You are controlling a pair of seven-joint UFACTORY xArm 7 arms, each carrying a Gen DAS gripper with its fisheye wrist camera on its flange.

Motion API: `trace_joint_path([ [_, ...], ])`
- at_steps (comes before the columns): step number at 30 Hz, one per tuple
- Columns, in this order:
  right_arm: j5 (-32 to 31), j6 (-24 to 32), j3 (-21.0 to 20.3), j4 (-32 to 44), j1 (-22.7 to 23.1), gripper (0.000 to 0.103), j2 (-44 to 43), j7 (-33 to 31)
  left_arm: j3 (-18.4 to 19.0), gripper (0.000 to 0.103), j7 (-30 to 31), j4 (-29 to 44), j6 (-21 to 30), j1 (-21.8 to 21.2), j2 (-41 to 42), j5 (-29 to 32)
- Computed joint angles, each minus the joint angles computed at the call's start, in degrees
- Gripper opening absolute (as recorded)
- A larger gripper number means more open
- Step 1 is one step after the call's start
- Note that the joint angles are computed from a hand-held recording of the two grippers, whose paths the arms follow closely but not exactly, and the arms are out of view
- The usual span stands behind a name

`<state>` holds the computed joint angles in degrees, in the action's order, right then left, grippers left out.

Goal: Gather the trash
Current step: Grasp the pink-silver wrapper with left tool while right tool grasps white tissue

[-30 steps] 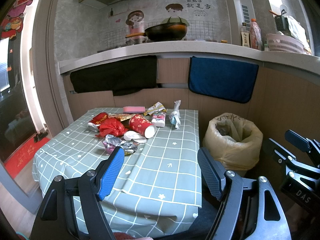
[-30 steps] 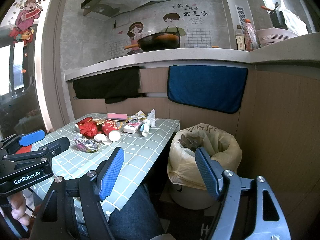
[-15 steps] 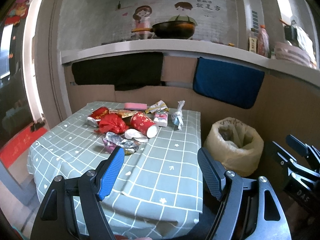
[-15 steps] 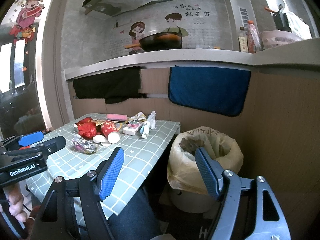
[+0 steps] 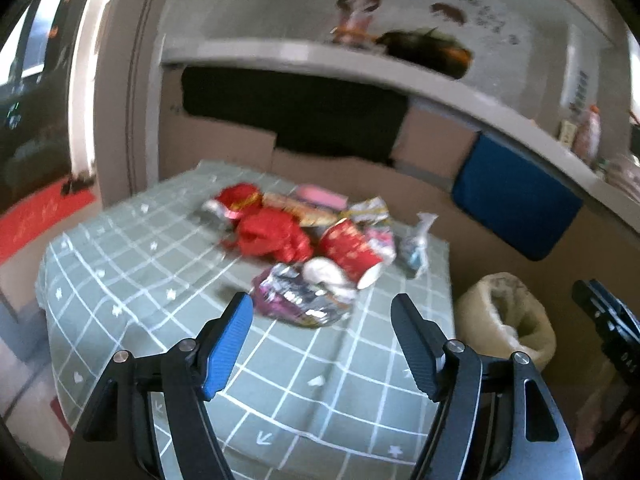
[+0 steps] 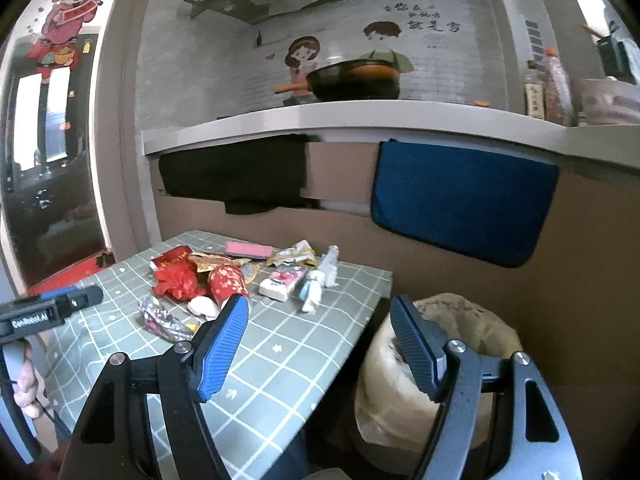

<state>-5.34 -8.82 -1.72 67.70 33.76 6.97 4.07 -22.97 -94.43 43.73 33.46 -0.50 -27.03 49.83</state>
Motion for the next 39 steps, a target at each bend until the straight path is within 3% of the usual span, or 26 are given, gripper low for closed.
trace_joint_path([
  [1,0.31,0.88,3.07,2.0,-2.73,0.071,1.58,-0.67,0.89,0.072,0.39,-0.24,-0.72,-0.1,0.71,-0.79],
  [6,0.89,4.29,9.77,8.84,-8.52,0.071,7.73,-2.41,3.61,0.07,0.05,-1.18,-6.44,1.68,4.74,-0.16],
  [10,1.91,7.57,12.52,13.02,-10.78,0.071,12.15,-3.86,3.93,0.067,-5.33,0.5,-9.63,4.66,8.8,5.13],
  [16,4.46,13.31,15.05,19.68,-12.45,0.071,18.78,-6.7,8.97,0.067,-9.38,4.12,-11.85,2.52,16.92,3.96],
  [21,5.56,15.69,14.8,23.9,-11.64,0.071,22.34,-8.43,11.22,0.067,-14.18,7.71,-6.26,-0.17,21.75,6.12],
  [22,5.52,16.03,14.37,24.93,-11.16,0.071,23.06,-8.52,11.44,0.067,-14.74,7.81,-6.4,-0.11,22.21,6.28],
  [25,5.43,16.73,13.25,27.19,-10.05,0.071,24.62,-8.51,15.67,0.067,-17.1,6.04,-14.48,-1.14,22.88,7.71],
  [27,5.49,17.79,13.03,29.13,-9.69,0.071,25.83,-8.54,16.65,0.067,-18.27,5.5,-16.37,-1.43,23.08,8.26],
  [32,6.27,20.78,13.32,34.5,-9.06,0.071,28.9,-9.18,16.97,0.067,-23.57,4.91,-16.99,-1.72,22.51,12.04],
  [36,6.01,21.68,12.76,35.38,-7.92,0.071,29.48,-9.36,16.86,0.066,-24.39,4.73,-16.52,-2.1,22.35,14.37],
  [39,5.42,22.87,12.21,35.62,-7.13,0.071,29.74,-9.57,16.77,0.054,-22.09,4.66,-14.55,-2.74,22.16,12.41],
])
